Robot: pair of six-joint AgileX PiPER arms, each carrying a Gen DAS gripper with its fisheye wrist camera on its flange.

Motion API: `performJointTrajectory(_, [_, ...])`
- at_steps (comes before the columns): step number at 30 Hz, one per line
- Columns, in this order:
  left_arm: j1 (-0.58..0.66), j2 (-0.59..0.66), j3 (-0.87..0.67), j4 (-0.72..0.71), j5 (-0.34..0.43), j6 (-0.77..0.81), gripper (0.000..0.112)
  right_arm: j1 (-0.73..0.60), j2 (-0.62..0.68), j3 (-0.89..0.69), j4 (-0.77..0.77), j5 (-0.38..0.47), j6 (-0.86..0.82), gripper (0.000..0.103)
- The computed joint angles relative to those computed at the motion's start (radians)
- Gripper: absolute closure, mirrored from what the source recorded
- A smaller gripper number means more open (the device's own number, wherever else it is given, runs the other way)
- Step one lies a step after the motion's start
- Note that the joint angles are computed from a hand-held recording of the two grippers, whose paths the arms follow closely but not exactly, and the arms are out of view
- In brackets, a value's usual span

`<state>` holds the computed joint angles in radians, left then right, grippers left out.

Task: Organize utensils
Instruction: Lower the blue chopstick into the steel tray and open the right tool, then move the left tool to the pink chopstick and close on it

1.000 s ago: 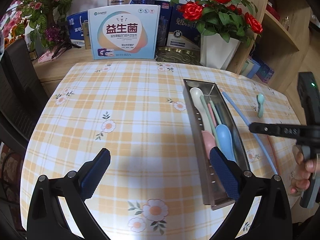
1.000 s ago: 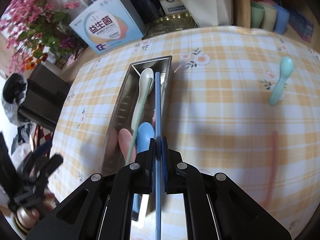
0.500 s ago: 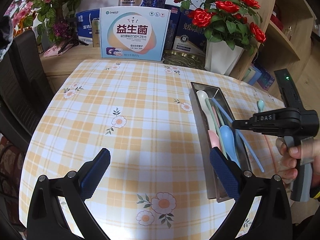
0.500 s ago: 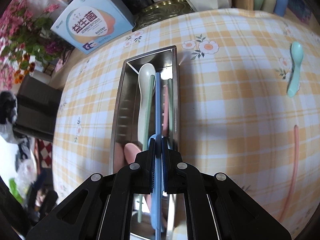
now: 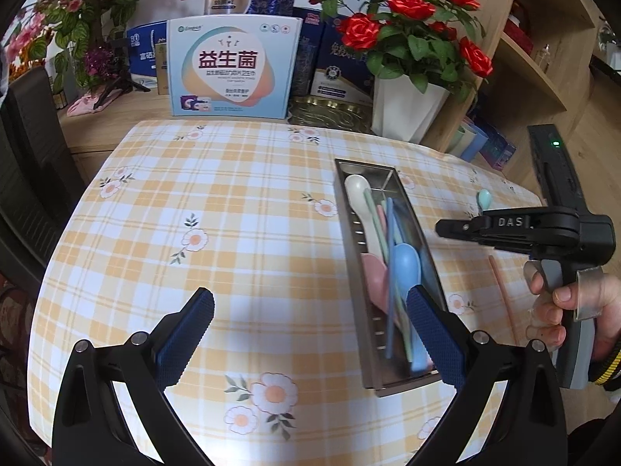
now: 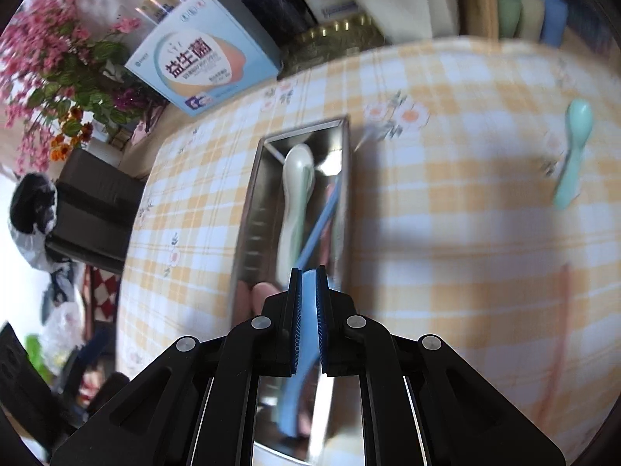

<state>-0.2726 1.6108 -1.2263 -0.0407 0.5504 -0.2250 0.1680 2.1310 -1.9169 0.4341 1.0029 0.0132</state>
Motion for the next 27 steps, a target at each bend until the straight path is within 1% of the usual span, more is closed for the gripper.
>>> performJointTrajectory(5, [-0.055,0.017,-0.034,0.047,0.024,-0.080,0.015,-0.048,-0.127,0.187,-0.020,-0.120,-0.139,0.095])
performJointTrajectory(6, [-0.073,0.022,-0.042,0.066,0.028,-0.105,0.015,-0.066,-0.164,0.246,-0.012,-0.156,-0.180,0.095])
performJointTrajectory(8, [-0.107,0.033,-0.058,0.114,0.036,-0.162,0.015,-0.103,-0.213,0.329,0.024,-0.198,-0.258,0.095])
performJointTrajectory(10, [-0.151,0.051,-0.080,0.175,0.045,-0.234,0.015,-0.153,-0.268,0.428,0.092,-0.247,-0.365,0.095])
performJointTrajectory(13, [-0.202,0.083,-0.118,0.223,0.062,-0.302,0.015,-0.221,-0.333,0.548,0.168,-0.304,-0.516,0.095])
performJointTrajectory(18, [-0.283,0.143,-0.195,0.291,0.098,-0.407,0.016,-0.346,-0.396,0.685,0.307,-0.343,-0.790,0.095])
performJointTrajectory(21, [-0.335,0.186,-0.256,0.329,0.121,-0.460,0.024,-0.429,-0.410,0.742,0.414,-0.337,-0.944,0.095])
performJointTrajectory(24, [-0.379,0.249,-0.342,0.330,0.163,-0.476,0.027,-0.494,-0.408,0.779,0.471,-0.338,-1.057,0.095])
performJointTrajectory(27, [-0.418,0.321,-0.434,0.300,0.201,-0.470,0.031,-0.549,-0.393,0.800,0.515,-0.337,-1.147,0.095])
